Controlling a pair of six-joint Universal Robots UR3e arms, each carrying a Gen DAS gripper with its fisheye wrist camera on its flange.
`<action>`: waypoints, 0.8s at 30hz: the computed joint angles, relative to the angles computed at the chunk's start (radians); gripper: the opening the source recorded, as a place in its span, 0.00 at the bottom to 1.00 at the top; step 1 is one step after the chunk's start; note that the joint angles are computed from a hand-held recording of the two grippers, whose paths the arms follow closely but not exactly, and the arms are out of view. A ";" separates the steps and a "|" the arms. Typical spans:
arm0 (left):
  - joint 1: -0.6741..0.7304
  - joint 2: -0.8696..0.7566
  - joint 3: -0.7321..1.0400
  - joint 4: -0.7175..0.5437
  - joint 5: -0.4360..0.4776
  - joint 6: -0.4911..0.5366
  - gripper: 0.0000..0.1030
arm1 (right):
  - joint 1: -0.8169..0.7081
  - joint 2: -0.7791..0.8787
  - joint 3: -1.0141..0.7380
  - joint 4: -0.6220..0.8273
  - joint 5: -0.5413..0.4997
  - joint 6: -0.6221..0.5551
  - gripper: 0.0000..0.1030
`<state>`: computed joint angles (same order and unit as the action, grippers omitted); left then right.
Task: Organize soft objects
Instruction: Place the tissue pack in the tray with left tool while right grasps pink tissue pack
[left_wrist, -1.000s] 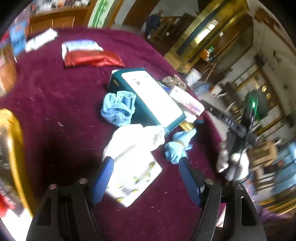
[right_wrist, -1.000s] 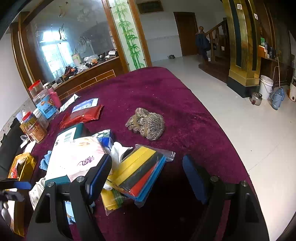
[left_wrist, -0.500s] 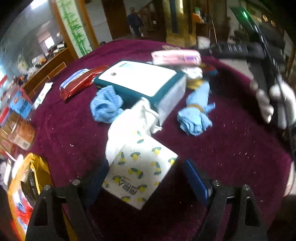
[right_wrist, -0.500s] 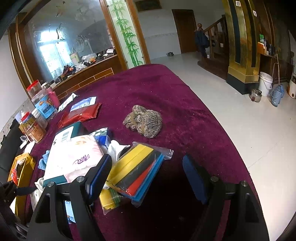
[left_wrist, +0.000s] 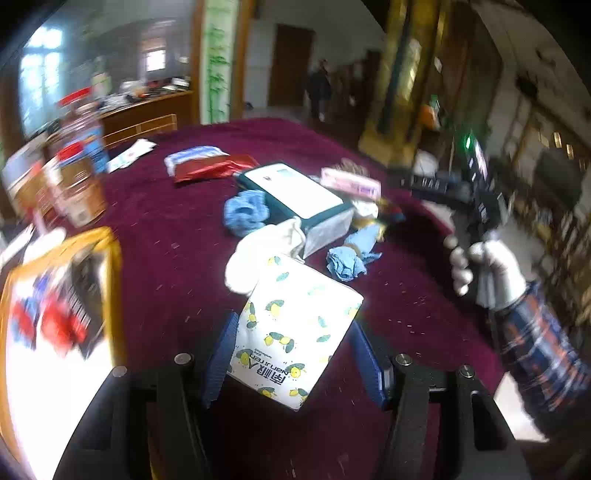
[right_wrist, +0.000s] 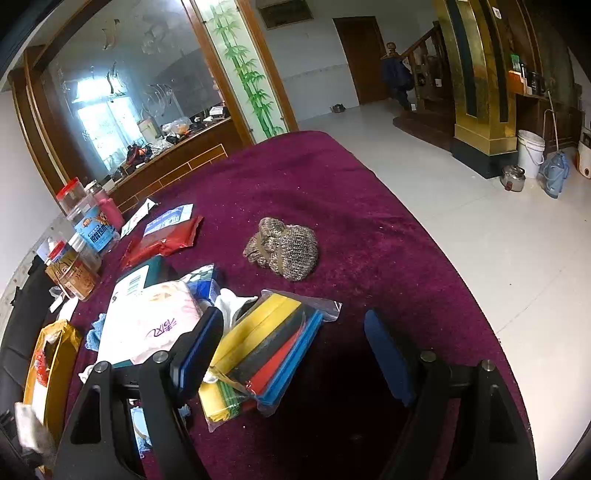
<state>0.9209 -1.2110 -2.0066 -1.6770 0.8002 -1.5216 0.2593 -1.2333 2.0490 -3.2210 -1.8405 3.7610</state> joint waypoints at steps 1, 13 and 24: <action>0.073 0.009 0.022 -0.105 -0.009 0.069 0.62 | 0.000 -0.001 0.000 0.002 -0.001 0.000 0.76; 0.405 -0.197 0.198 -0.280 -0.040 0.153 0.62 | 0.124 -0.058 -0.084 0.118 -0.098 -0.025 0.76; 0.468 -0.343 0.252 -0.167 -0.053 0.091 0.62 | 0.159 0.147 -0.615 0.655 -0.042 -0.189 0.76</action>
